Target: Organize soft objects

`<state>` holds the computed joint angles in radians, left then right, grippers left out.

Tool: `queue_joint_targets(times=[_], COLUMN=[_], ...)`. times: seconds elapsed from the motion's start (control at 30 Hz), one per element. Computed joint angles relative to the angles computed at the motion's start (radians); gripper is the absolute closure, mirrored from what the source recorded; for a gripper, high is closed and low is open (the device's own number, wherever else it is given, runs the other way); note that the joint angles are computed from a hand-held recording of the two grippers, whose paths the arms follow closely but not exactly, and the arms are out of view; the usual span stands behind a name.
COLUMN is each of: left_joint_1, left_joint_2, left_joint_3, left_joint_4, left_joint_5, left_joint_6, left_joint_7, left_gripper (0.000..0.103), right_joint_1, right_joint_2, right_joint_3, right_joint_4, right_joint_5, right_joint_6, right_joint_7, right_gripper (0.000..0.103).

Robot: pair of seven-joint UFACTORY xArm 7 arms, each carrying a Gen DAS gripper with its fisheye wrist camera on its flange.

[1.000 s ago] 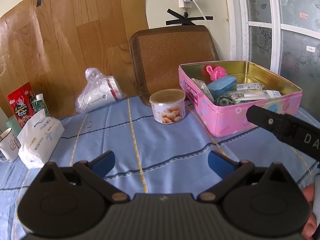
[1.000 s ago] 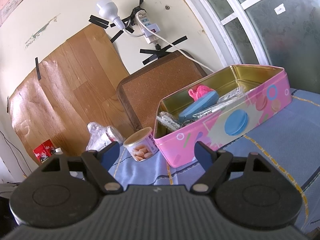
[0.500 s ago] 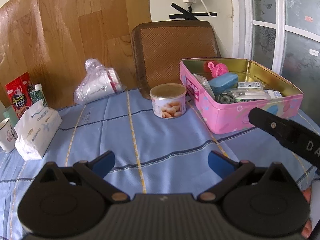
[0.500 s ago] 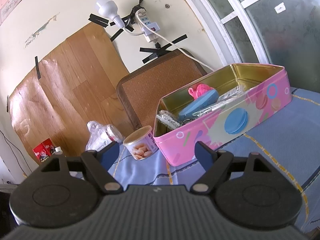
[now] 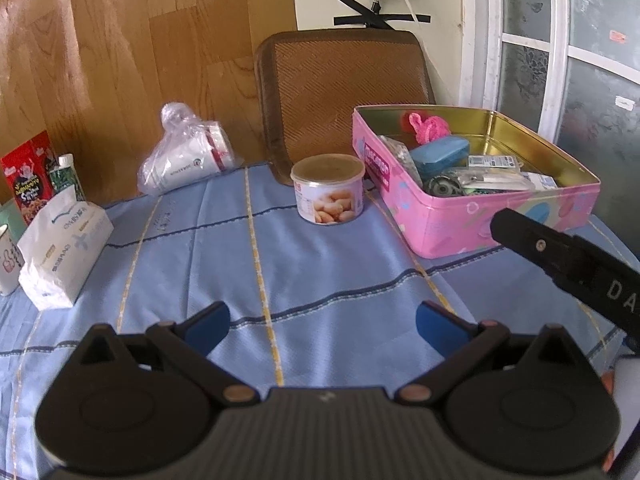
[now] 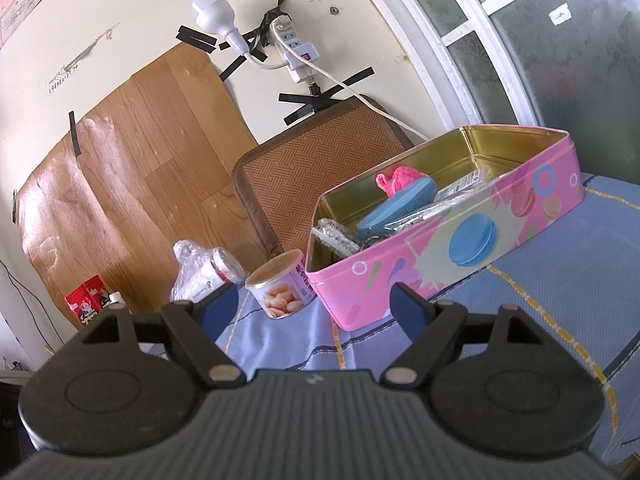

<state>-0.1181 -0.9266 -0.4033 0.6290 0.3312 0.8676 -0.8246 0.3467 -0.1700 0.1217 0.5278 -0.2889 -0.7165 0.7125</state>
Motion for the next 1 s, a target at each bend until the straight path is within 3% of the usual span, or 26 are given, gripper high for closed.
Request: queue_joint_targets(times=[1.0], left_joint_1=[-0.042], left_joint_2=[0.031], left_joint_3=[0.022], left_joint_4=[0.005], left_joint_5=[-0.036], left_joint_6=[-0.01], left_joint_7=[0.043], left_gripper=[0.0], right_joint_1=[-0.004], right_joint_2=[0.008], right_joint_3=[0.0], right_joint_4=[-0.001], right_joint_5=[-0.002], right_joint_6=[-0.002], right_joint_7=[0.006], right_gripper=[0.018])
